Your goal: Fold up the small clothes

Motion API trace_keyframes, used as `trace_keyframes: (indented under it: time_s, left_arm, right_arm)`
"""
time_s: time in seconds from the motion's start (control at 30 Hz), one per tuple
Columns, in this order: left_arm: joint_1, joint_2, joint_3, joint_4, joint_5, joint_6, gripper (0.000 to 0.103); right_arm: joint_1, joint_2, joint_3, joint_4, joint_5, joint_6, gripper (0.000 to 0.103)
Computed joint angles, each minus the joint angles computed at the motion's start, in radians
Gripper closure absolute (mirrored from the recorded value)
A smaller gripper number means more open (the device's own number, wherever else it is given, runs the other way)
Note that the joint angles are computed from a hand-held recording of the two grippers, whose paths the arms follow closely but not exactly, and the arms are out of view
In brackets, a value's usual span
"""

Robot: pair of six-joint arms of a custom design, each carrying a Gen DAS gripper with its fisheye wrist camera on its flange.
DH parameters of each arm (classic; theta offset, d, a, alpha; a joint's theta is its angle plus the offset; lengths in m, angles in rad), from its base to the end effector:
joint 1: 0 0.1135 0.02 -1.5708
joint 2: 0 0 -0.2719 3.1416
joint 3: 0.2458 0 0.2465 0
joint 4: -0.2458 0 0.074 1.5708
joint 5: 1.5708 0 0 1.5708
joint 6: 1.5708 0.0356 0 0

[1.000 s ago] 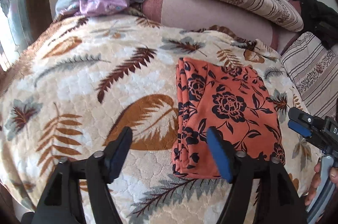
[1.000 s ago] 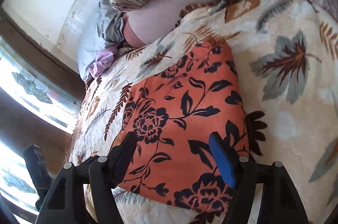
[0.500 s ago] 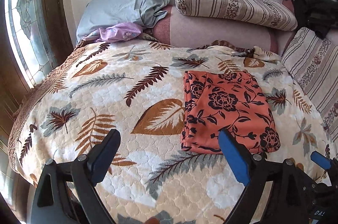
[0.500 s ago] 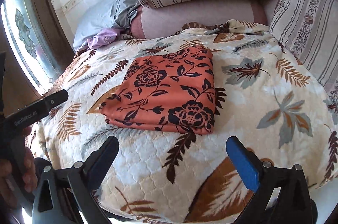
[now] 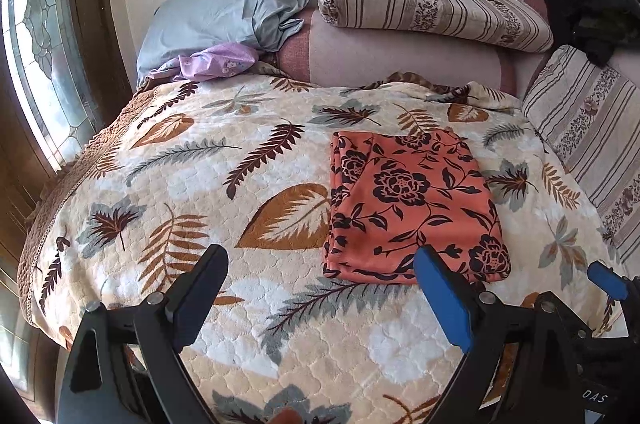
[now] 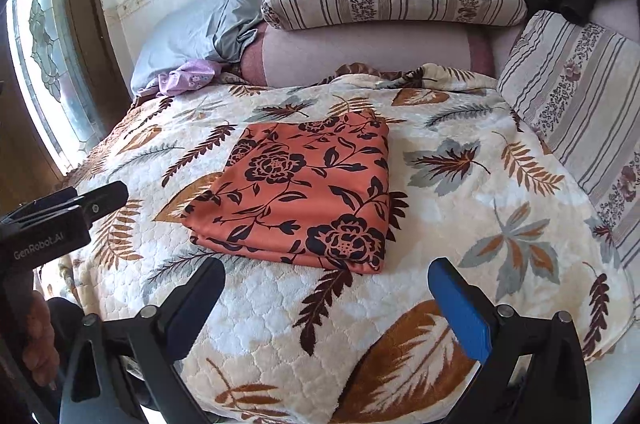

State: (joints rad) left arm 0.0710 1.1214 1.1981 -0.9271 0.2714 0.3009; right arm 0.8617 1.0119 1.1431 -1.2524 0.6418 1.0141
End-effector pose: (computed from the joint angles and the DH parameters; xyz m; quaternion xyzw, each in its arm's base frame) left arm 0.2073 0.0052 0.3551 0.1537 0.9156 -0.0599 0.3666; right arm 0.1136 0.0996 0.3424 0.1405 0.9170 -0.0113 0.3730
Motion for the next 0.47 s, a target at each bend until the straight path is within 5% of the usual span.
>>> trace_keyframes:
  time_s: [0.47]
  left_arm:
    - [-0.072,0.039,0.002,0.055,-0.027,-0.029,0.009]
  right_arm:
    - [-0.145,0.011,-0.015,0.113,-0.079,-0.162,0.001]
